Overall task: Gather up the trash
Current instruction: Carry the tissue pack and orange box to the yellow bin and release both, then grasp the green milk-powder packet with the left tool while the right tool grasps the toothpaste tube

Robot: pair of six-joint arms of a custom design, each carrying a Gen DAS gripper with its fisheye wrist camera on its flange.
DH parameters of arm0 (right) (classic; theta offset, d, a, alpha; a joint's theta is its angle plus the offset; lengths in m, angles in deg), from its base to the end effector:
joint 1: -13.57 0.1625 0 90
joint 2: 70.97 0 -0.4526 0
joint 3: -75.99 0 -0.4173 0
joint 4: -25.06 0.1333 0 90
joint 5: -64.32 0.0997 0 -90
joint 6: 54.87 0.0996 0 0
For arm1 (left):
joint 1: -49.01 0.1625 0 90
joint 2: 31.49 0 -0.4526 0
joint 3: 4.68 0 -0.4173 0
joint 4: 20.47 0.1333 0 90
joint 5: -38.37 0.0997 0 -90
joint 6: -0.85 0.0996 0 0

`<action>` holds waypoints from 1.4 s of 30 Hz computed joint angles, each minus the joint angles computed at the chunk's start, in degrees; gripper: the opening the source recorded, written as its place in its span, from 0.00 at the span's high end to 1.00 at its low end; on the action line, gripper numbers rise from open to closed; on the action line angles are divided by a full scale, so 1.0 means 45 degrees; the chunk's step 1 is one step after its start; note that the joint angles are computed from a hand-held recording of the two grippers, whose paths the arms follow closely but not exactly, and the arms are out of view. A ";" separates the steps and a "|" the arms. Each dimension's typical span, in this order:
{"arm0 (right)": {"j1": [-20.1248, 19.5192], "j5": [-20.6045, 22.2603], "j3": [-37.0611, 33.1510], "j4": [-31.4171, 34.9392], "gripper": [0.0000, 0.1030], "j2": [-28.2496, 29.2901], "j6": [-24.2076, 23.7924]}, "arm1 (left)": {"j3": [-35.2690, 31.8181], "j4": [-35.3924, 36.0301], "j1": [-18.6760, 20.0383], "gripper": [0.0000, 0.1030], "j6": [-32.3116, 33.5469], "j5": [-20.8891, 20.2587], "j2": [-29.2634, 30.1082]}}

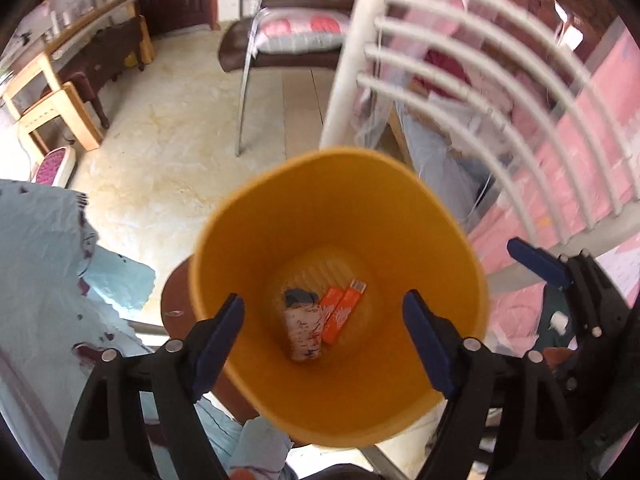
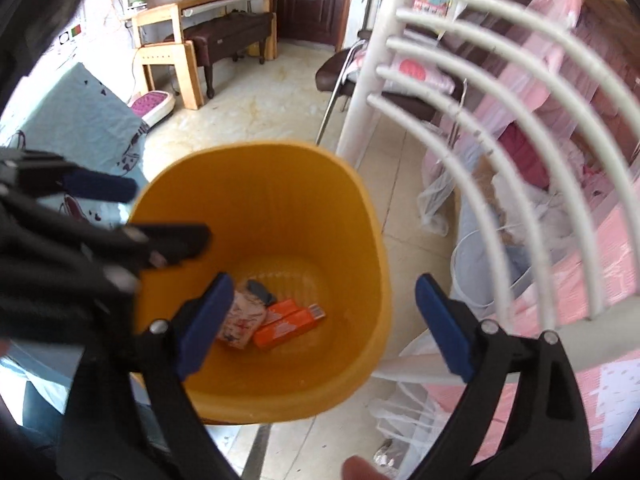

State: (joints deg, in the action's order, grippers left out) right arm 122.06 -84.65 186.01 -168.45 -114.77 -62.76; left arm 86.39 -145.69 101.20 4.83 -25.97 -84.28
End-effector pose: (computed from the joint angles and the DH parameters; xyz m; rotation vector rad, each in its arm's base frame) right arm 0.2375 -0.5589 0.1134 0.0870 -2.0850 0.7957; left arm -0.2873 -0.6581 0.1695 0.9768 2.5126 -0.1097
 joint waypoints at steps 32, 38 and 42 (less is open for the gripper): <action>0.3925 0.7952 -0.8474 0.5342 0.05 0.5612 -0.6003 | 0.3390 -0.6164 0.1991 0.06 0.4732 0.3764 -1.1003; 0.4072 0.7866 -0.9812 0.7372 0.07 0.6311 -0.6914 | 0.2220 -0.5038 0.3402 0.06 0.4502 0.2566 -1.0395; 0.3985 0.7767 -1.0680 0.8969 0.36 0.6673 -0.6510 | 0.2228 -0.5259 0.3696 0.06 0.5372 0.2886 -1.0040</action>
